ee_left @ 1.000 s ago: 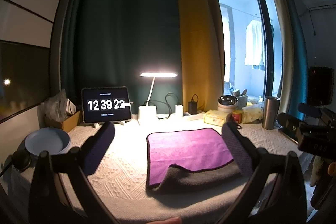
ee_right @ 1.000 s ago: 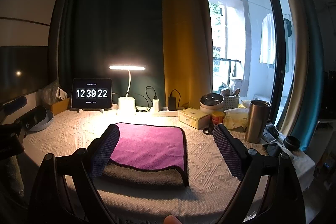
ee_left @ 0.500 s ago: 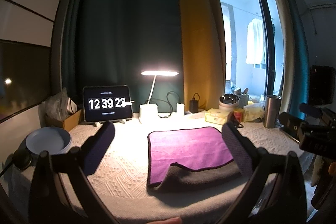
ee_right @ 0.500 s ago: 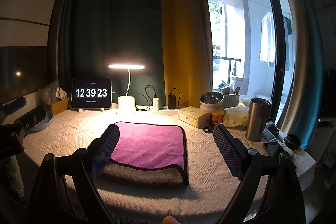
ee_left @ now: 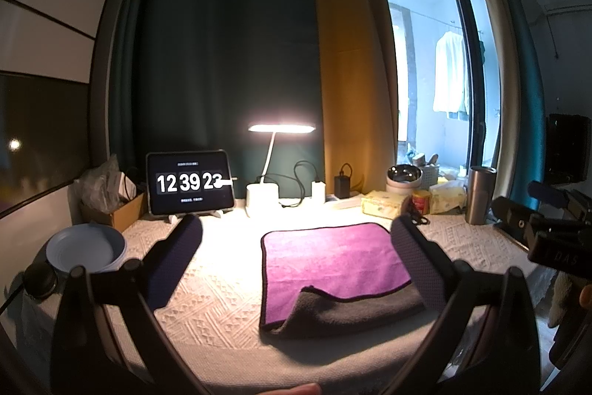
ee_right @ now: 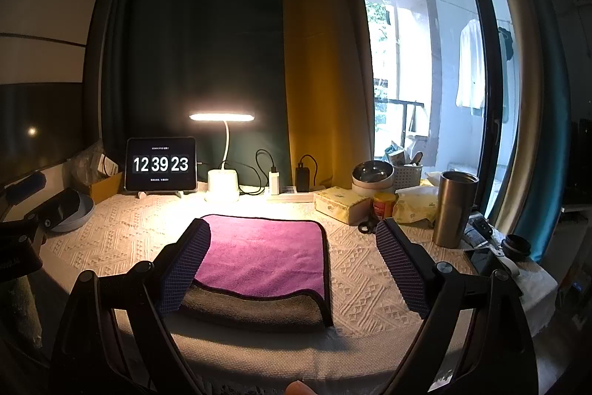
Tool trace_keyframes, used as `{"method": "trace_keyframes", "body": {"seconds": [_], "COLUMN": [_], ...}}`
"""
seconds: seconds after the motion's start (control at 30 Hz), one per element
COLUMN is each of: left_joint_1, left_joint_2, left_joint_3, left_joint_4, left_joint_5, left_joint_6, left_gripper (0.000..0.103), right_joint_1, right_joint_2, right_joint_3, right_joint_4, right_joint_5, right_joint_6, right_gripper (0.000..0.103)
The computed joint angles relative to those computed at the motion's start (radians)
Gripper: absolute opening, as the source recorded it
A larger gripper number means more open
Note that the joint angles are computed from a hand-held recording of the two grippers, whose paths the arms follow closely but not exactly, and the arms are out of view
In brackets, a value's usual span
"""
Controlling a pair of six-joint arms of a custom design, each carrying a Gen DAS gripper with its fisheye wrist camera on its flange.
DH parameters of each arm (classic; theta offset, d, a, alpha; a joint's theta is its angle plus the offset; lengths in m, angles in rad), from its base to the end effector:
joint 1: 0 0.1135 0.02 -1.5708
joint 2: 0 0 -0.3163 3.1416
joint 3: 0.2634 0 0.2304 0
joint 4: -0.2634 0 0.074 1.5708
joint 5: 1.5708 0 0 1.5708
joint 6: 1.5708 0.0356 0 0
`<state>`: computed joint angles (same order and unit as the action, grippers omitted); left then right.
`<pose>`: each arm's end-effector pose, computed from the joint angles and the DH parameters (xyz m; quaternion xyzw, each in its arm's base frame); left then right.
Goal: Fold towel
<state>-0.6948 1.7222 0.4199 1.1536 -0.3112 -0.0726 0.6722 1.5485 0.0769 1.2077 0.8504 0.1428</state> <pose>0.2307 -0.1781 0.2116 0.1328 0.7436 -0.1325 0.6418 0.1644 0.0966 0.1889 0.0528 0.7637 -0.0812 0.6383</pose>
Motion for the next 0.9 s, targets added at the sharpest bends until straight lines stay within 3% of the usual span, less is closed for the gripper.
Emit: {"method": "trace_keyframes", "body": {"seconds": [0.3,0.9], "left_joint_1": [0.007,0.037], "left_joint_2": [0.024,0.202], "left_joint_3": [0.041,0.316], "left_joint_4": [-0.051,-0.371], "left_joint_5": [0.017,0.081], "left_joint_6": [0.003,-0.029], "left_gripper": [0.102,0.102], "right_joint_1": [-0.053,-0.323], "right_joint_2": [0.050,0.226], "right_joint_3": [0.000,0.062], "right_joint_4": [0.026,0.038], "right_joint_5": [-0.058,-0.347], "right_joint_6": [0.028,0.077], "right_gripper": [0.093,0.093]}}
